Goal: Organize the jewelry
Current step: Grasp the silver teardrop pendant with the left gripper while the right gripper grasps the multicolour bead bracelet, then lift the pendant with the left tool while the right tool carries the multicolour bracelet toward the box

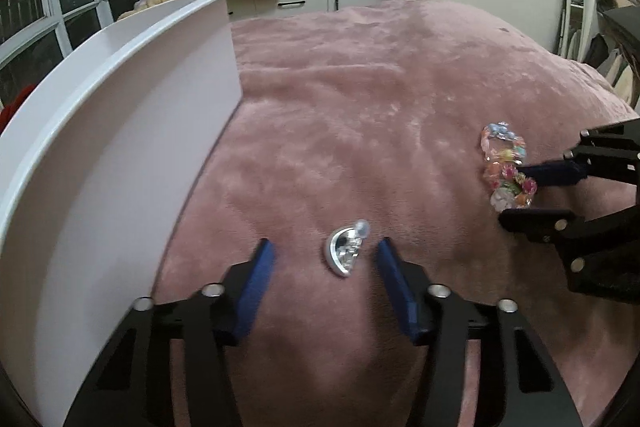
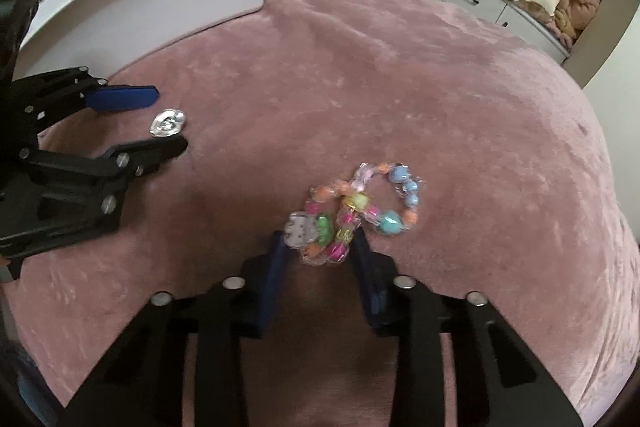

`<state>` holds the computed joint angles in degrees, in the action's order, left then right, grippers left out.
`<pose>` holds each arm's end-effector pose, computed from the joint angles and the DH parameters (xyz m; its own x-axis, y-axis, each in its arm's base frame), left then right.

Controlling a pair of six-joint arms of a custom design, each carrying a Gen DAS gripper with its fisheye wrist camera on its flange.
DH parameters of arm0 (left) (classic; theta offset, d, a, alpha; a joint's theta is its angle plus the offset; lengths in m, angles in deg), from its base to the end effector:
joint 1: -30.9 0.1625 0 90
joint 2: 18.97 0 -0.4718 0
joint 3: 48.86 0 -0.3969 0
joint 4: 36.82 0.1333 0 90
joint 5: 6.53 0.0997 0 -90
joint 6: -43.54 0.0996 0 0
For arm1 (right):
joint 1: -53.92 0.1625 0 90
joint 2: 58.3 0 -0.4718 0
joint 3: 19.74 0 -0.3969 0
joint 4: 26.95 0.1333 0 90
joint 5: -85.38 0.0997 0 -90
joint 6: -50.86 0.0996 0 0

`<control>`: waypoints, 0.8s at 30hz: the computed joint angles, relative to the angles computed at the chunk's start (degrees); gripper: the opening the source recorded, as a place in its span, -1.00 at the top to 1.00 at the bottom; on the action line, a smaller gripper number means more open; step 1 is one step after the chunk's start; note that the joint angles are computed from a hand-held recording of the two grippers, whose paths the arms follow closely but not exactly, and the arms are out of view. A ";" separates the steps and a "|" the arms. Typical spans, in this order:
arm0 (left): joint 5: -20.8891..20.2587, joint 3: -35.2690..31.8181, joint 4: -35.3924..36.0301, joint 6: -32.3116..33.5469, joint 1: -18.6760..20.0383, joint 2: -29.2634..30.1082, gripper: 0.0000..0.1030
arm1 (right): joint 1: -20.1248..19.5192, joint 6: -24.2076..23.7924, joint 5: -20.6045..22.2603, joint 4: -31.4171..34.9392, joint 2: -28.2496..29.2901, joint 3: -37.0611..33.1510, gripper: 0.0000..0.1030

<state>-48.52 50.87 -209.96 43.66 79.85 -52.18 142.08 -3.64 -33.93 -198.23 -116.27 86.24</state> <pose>-0.2820 -0.6395 0.0215 -0.6428 0.2805 -0.7128 0.6306 0.7220 -0.2845 0.0637 -0.6491 0.2496 -0.5230 -0.5082 0.6843 -0.6869 0.7266 0.0147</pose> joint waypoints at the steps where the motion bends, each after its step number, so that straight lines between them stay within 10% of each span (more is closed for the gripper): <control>1: 0.28 -0.14 0.56 -0.72 0.07 -0.19 0.21 | -0.01 0.02 0.25 -0.18 -0.02 0.05 0.38; 6: -1.10 -0.78 2.76 -3.45 0.67 -0.93 0.57 | -0.39 2.93 2.99 2.80 -1.10 -0.55 0.40; 24: -1.66 1.79 3.32 -2.70 -0.83 -3.12 0.59 | -0.61 5.65 8.75 5.03 -4.00 1.03 0.51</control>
